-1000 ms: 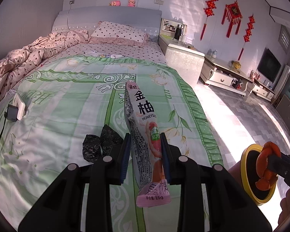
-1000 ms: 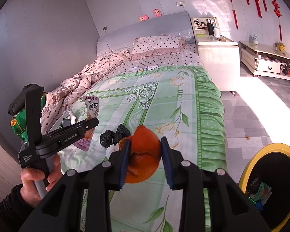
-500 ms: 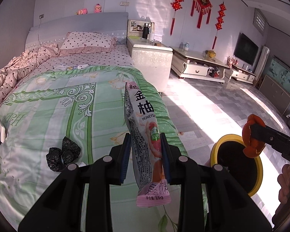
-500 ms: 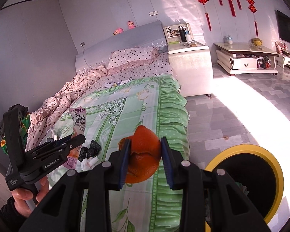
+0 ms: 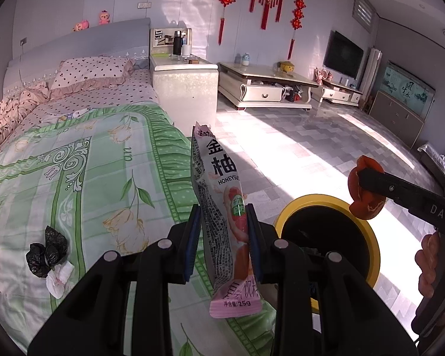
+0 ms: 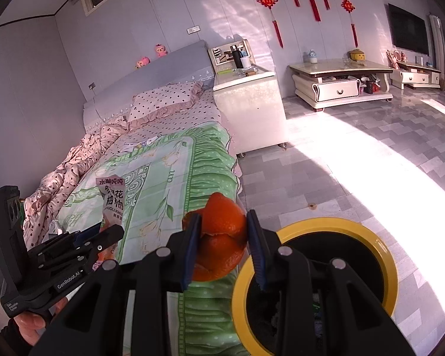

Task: Collect trash
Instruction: 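Carry both items over the yellow bin and open both tools to drop them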

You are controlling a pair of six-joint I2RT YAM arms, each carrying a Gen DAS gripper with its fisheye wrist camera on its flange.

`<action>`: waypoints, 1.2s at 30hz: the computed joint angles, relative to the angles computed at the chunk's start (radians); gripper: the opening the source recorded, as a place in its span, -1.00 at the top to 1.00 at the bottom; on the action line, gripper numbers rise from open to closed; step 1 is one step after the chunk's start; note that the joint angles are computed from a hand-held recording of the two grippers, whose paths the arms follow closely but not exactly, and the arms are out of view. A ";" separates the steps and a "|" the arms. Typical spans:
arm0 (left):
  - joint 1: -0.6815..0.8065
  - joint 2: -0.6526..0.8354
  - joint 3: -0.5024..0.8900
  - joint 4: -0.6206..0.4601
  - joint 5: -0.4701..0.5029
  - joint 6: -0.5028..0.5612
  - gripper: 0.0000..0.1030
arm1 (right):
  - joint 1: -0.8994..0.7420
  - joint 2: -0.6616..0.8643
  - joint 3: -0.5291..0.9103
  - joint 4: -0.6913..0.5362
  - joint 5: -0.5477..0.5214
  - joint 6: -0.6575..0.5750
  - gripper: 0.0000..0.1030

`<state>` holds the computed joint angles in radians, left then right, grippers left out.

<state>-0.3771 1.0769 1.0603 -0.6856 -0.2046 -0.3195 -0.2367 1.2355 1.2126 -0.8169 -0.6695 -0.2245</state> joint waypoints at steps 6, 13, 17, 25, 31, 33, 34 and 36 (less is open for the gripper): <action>-0.084 0.094 0.022 0.059 -0.009 -0.036 0.45 | -0.086 0.054 0.002 0.016 -0.005 -0.040 0.42; -0.157 0.236 0.055 0.128 -0.010 -0.063 0.45 | -0.123 0.125 -0.007 0.063 0.024 -0.048 0.42; -0.172 0.310 0.058 0.175 0.006 -0.068 0.45 | -0.137 0.170 -0.015 0.088 0.043 -0.053 0.42; -0.201 0.440 0.043 0.256 0.037 -0.083 0.44 | -0.145 0.263 -0.023 0.147 0.095 -0.051 0.42; -0.211 0.501 0.045 0.293 0.066 -0.087 0.43 | -0.160 0.331 -0.006 0.160 0.118 -0.052 0.42; -0.217 0.512 0.045 0.302 0.070 -0.094 0.42 | -0.167 0.350 0.000 0.165 0.122 -0.051 0.41; -0.218 0.517 0.046 0.305 0.073 -0.095 0.42 | -0.172 0.359 0.004 0.166 0.122 -0.055 0.41; -0.225 0.524 0.048 0.311 0.070 -0.096 0.40 | -0.176 0.370 0.010 0.166 0.125 -0.057 0.41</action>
